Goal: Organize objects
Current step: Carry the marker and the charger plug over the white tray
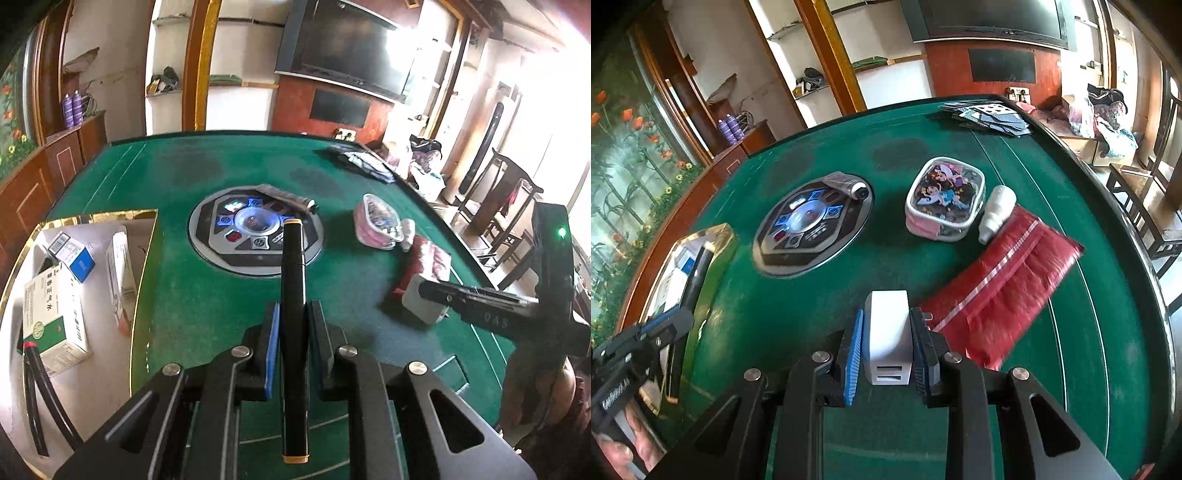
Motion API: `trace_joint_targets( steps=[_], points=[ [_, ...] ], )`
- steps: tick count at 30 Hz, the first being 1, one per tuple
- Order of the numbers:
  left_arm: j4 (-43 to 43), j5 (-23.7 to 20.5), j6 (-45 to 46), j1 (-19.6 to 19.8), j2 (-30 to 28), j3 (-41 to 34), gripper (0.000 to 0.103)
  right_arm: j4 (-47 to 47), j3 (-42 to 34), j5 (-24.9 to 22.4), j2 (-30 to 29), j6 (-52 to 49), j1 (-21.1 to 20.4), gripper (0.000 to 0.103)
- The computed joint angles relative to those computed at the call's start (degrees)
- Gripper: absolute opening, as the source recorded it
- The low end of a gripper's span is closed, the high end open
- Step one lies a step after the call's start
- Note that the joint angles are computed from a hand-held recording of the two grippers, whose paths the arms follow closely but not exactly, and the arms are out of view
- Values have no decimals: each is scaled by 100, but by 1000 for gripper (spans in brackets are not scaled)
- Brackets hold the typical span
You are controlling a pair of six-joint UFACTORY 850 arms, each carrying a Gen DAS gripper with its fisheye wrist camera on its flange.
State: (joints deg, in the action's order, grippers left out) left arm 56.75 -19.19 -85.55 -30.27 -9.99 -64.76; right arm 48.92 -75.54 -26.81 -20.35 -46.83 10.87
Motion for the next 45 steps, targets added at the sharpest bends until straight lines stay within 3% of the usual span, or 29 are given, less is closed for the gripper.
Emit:
trace_joint_targets(
  steps=[12,27,33,45],
  points=[
    [744,-99,-947,-26,739,659,14,720,568,-217,511,-752,-117,26],
    [1041,-816,-1670,558,1972,1895,14,742,415,-452,678,-899,658,27],
    [1072,-1249,-1717,595,2220,2195,14,887,9,-886,409,-942,1080,27],
    [658,-739,-1455,1153,2274,2572,14,223,-991,-1243,-508,-267,2008,27]
  ],
)
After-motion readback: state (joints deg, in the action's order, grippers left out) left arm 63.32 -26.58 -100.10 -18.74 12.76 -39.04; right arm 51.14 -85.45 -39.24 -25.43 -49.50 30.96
